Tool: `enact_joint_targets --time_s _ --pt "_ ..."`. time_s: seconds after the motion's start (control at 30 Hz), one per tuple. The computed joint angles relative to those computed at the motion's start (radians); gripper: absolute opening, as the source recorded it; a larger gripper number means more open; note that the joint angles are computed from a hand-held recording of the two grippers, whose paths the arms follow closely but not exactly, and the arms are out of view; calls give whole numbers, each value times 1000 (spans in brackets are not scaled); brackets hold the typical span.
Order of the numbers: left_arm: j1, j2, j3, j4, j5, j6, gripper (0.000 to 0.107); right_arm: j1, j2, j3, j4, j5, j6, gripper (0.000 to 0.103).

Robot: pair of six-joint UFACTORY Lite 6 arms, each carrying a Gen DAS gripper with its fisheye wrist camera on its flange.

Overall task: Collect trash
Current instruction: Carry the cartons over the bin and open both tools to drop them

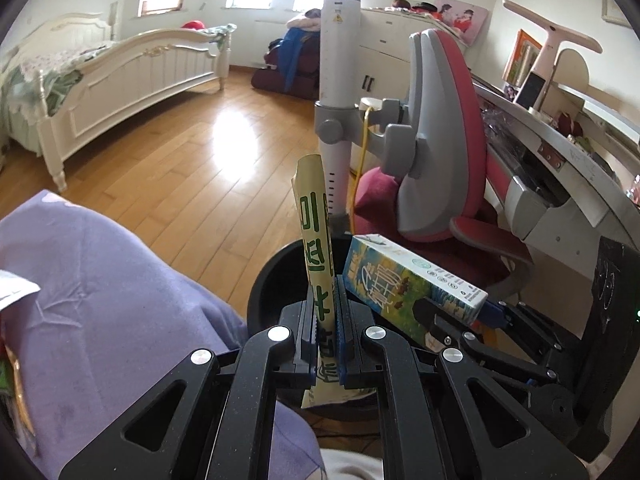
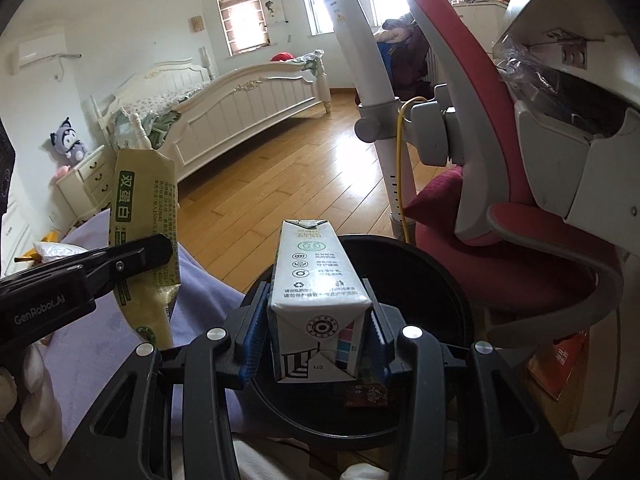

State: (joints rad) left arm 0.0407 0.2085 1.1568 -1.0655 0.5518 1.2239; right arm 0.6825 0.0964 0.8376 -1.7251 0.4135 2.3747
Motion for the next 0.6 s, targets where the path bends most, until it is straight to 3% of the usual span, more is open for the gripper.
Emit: enact_joint_targets --time_s 0.6 --pt "-67 161 95 33 -42 -35 8 -54 47 -44 -73 -28 51 43"
